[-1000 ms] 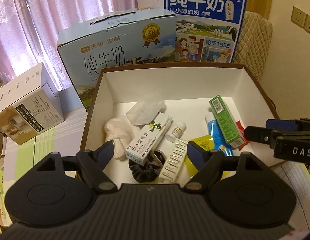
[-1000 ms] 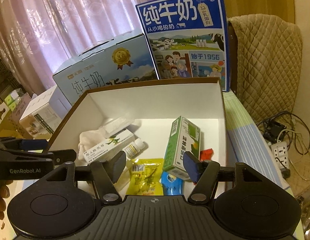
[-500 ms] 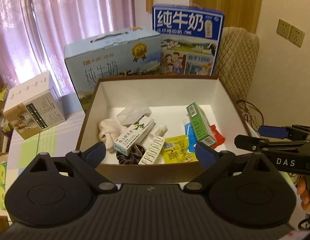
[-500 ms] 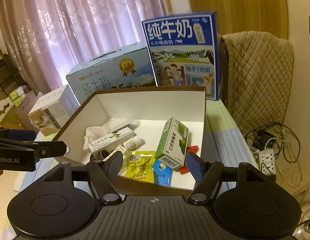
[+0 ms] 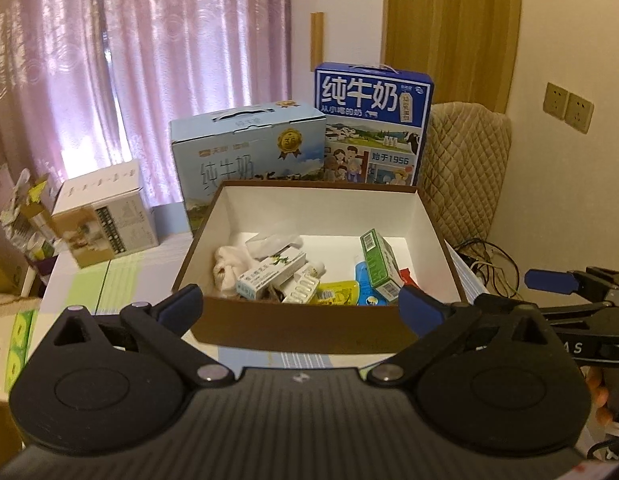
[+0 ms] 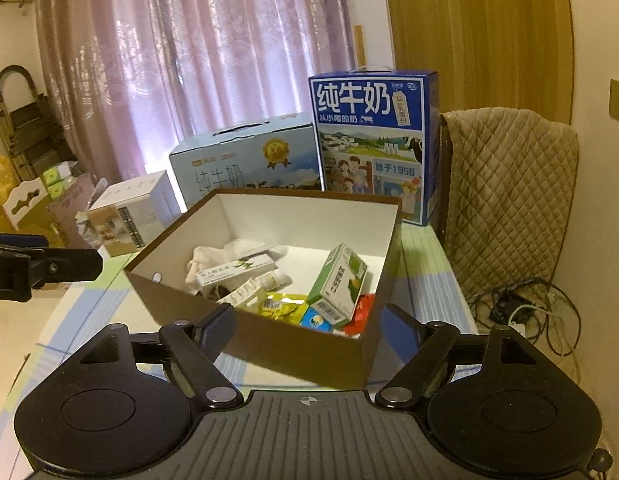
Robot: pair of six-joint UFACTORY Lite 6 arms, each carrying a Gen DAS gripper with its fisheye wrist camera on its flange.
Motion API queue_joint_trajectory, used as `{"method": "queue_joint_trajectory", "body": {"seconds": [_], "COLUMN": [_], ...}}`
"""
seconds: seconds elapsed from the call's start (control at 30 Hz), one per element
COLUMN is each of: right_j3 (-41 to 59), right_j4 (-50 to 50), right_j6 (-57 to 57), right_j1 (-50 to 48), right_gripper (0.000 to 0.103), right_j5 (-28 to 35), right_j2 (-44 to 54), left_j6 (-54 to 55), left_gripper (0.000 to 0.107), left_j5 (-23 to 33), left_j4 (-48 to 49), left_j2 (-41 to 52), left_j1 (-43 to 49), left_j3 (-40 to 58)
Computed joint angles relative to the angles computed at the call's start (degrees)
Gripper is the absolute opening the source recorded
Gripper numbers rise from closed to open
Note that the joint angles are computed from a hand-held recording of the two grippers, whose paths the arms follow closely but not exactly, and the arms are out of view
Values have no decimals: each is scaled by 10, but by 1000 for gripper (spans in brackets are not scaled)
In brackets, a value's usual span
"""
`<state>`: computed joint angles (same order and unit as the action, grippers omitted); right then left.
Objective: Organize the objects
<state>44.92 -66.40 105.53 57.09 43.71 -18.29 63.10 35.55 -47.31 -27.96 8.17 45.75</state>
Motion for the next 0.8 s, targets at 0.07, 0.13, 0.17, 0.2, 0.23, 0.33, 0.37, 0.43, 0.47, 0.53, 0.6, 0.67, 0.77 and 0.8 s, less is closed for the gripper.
{"method": "queue_joint_trajectory", "body": {"seconds": [0.07, 0.13, 0.17, 0.2, 0.23, 0.33, 0.37, 0.43, 0.47, 0.53, 0.6, 0.67, 0.77, 0.8], "right_j3": [-11, -20, -25, -31, -37, -50, -52, -52, -50, -41, -30, -16, 10, 22], "right_j4": [8, 14, 17, 21, 23, 30, 32, 37, 38, 42, 46, 52, 63, 68], "right_j6": [-3, -2, 1, 4, 8, 22, 28, 37, 43, 55, 75, 99, 136, 147], "right_j1": [11, 23, 29, 35, 42, 60, 68, 88, 101, 126, 158, 190, 235, 251], "right_gripper": [78, 78, 78, 78, 78, 78, 78, 78, 78, 78, 78, 78, 78, 78], "right_j5": [2, 10, 12, 15, 16, 18, 23, 35, 44, 63, 89, 115, 147, 158], "right_j2": [-14, -27, -33, -41, -50, -77, -83, -88, -87, -80, -64, -43, -5, 12], "left_j6": [-9, -11, -10, -4, -5, 29, 39, 51, 60, 81, 110, 138, 195, 211], "left_gripper": [102, 102, 102, 102, 102, 102, 102, 102, 102, 102, 102, 102, 102, 102], "left_j5": [14, 33, 44, 57, 64, 111, 130, 159, 176, 207, 244, 277, 338, 355], "left_j4": [4, 1, -2, -7, -6, -25, -30, -31, -30, -31, -34, -34, -35, -32], "left_j2": [-27, -50, -61, -73, -84, -113, -123, -140, -147, -153, -158, -157, -147, -138], "left_j1": [17, 40, 52, 66, 74, 126, 146, 180, 199, 236, 280, 321, 401, 424], "left_j3": [-16, -28, -33, -40, -45, -59, -63, -68, -70, -71, -74, -77, -77, -74]}}
